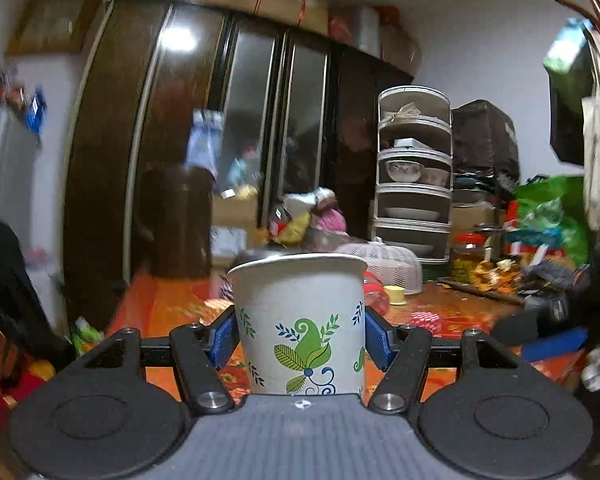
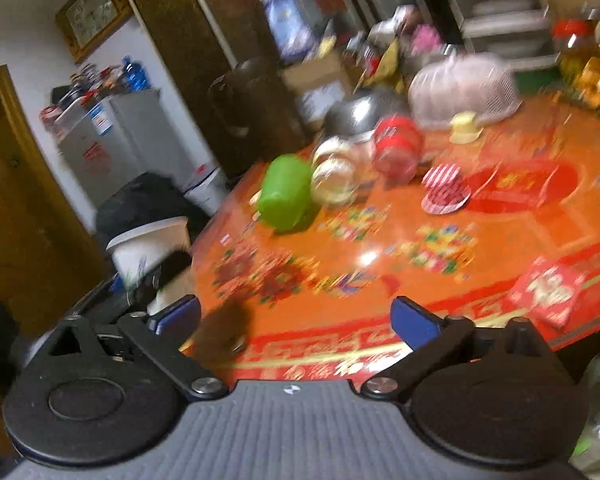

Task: Flip cup upright
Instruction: 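Rotate the cup upright with the left gripper and lower it onto the table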

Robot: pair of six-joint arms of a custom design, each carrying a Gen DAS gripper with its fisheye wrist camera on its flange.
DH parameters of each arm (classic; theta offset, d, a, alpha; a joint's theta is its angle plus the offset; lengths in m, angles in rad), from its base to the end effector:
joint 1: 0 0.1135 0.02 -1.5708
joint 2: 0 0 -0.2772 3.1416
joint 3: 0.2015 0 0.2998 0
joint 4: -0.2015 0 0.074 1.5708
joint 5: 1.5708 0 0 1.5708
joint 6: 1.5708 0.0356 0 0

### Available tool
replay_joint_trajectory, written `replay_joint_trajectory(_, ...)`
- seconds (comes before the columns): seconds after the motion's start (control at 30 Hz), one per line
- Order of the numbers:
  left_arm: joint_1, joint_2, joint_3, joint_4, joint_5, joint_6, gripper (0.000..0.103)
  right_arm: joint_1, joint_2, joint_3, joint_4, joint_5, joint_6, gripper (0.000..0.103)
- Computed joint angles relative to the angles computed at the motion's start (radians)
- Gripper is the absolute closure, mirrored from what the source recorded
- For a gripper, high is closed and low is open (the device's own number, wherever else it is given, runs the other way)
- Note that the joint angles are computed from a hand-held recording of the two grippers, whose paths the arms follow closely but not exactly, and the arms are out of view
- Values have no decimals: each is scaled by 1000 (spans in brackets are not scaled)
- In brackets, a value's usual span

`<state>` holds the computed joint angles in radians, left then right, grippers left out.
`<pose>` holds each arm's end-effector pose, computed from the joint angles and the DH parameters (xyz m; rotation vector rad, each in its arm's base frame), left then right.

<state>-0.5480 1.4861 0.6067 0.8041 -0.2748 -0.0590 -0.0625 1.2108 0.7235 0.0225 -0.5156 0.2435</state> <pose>0.2936 -0.1679 0.1935 0.1924 1.6373 -0.2375 0.3043 -0.0015 0.2414 -0.0169 2.0283 0.6374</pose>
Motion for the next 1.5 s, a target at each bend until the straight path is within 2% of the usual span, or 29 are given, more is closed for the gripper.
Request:
replay_joint_trajectory(0.1,-48,86,3,136,-56,46,37,13,-21,-52,94,51,9,1)
replay_joint_trajectory(0.2,-66,131,27,174,-100,68,37,9,-13,-78,157,85,37,1)
replay_joint_trajectory(0.27,-73,153,49,180,-135,79,37,-10,8,-82,187,64,64,1)
replay_joint_trajectory(0.33,-69,151,50,165,-134,60,37,-29,20,-96,225,42,108,1)
replay_joint_trajectory(0.47,-70,168,49,168,-151,65,37,-29,18,-118,252,74,137,1)
replay_joint_trajectory(0.63,-66,191,45,168,-136,56,37,14,-3,-119,222,181,83,1)
replay_joint_trajectory(0.8,-70,205,20,235,-128,98,37,11,4,-121,223,169,74,1)
replay_joint_trajectory(0.87,-57,196,6,240,-91,97,36,14,5,-124,225,175,76,1)
replay_joint_trajectory(1.0,-37,175,7,184,-48,95,37,23,9,-122,223,191,78,1)
replay_joint_trajectory(1.2,3,123,12,63,67,121,37,32,4,-122,220,195,70,1)
replay_joint_trajectory(1.27,21,103,22,-3,110,106,29,35,4,-122,221,194,69,1)
replay_joint_trajectory(1.33,48,86,35,-70,169,67,8,39,5,-120,220,195,67,1)
replay_joint_trajectory(1.37,59,78,45,-111,192,47,4,40,5,-119,218,195,66,1)
replay_joint_trajectory(1.4,70,73,55,-146,213,34,2,40,6,-118,217,193,64,1)
replay_joint_trajectory(1.5,80,72,45,-142,224,46,2,43,8,-116,212,190,61,1)
